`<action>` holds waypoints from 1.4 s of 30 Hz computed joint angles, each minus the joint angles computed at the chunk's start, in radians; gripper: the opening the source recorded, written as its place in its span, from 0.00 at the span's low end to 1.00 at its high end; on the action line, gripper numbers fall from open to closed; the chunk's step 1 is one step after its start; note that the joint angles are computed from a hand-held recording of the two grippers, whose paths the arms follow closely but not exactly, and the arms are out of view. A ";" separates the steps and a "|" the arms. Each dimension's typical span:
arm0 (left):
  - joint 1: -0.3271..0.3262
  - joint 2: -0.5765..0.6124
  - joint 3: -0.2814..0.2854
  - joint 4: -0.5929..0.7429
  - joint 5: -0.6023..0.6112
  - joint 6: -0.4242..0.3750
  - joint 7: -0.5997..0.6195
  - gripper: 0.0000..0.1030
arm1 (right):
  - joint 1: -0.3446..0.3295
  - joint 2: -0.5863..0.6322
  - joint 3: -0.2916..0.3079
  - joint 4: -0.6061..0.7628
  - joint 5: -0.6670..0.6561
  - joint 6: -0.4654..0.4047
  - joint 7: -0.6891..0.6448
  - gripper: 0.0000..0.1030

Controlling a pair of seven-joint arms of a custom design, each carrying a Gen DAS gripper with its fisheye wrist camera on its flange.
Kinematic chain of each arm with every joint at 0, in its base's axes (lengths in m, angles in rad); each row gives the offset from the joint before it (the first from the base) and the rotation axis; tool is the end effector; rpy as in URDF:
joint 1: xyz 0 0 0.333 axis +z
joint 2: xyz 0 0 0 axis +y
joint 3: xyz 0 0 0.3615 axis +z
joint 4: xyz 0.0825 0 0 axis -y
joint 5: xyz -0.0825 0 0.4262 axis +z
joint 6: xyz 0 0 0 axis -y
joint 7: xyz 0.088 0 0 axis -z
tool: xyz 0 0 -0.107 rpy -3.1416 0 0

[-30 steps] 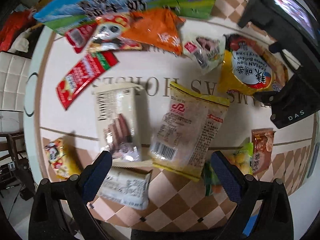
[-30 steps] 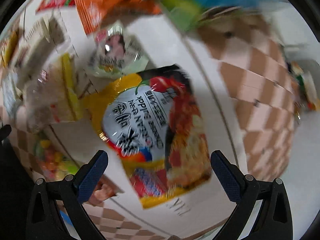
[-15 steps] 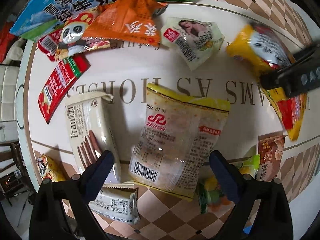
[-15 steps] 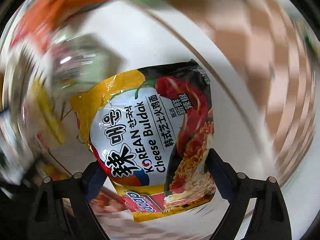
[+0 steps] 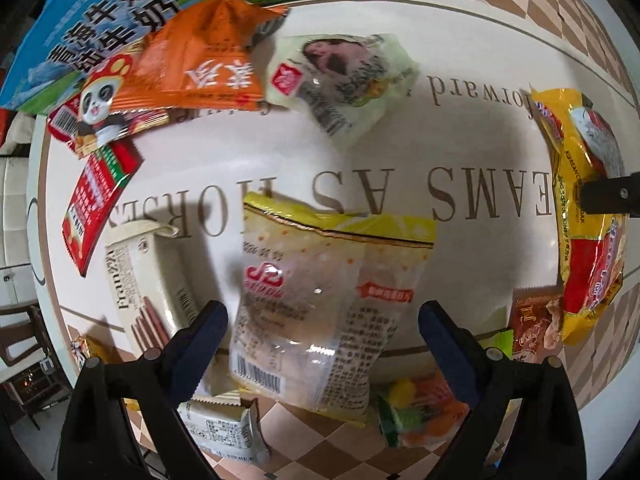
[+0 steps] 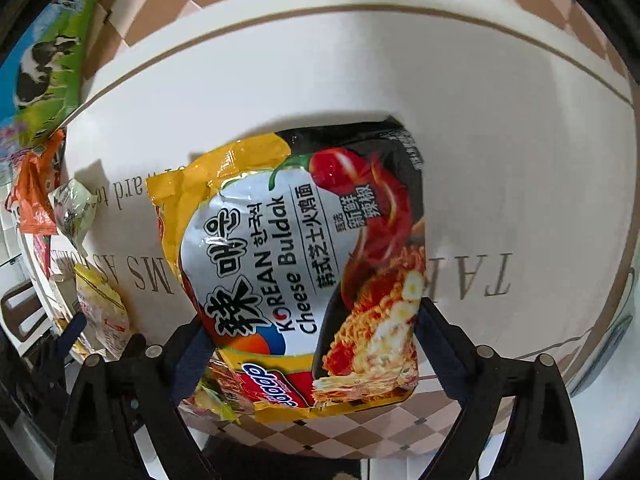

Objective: Organize snacks
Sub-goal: 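Grasp the clear bread bag with the left tool while the right tool grasps the yellow noodle bag, then carry both bags into the cardboard box and open both tools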

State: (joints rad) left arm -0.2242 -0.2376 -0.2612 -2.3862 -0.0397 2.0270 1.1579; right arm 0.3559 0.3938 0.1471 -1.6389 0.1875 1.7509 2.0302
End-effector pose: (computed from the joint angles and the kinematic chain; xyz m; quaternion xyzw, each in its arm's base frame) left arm 0.4158 -0.2241 0.4193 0.6907 -0.7202 -0.0650 0.0091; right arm 0.6006 0.3367 0.3967 0.6886 -0.7021 -0.1533 0.0966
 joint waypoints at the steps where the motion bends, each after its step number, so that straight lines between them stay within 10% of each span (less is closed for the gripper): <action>1: -0.002 0.022 -0.006 0.010 0.003 0.010 -0.008 0.95 | 0.000 -0.006 0.000 -0.008 -0.003 0.007 -0.004 0.96; 23: 0.008 0.064 0.015 0.062 0.054 0.064 -0.056 0.44 | 0.079 -0.111 0.022 -0.244 -0.091 0.165 0.098 0.86; 42: 0.040 -0.235 0.010 0.092 -0.005 -0.098 -0.070 0.40 | 0.076 -0.633 -0.029 -0.825 0.113 0.385 -0.113 0.86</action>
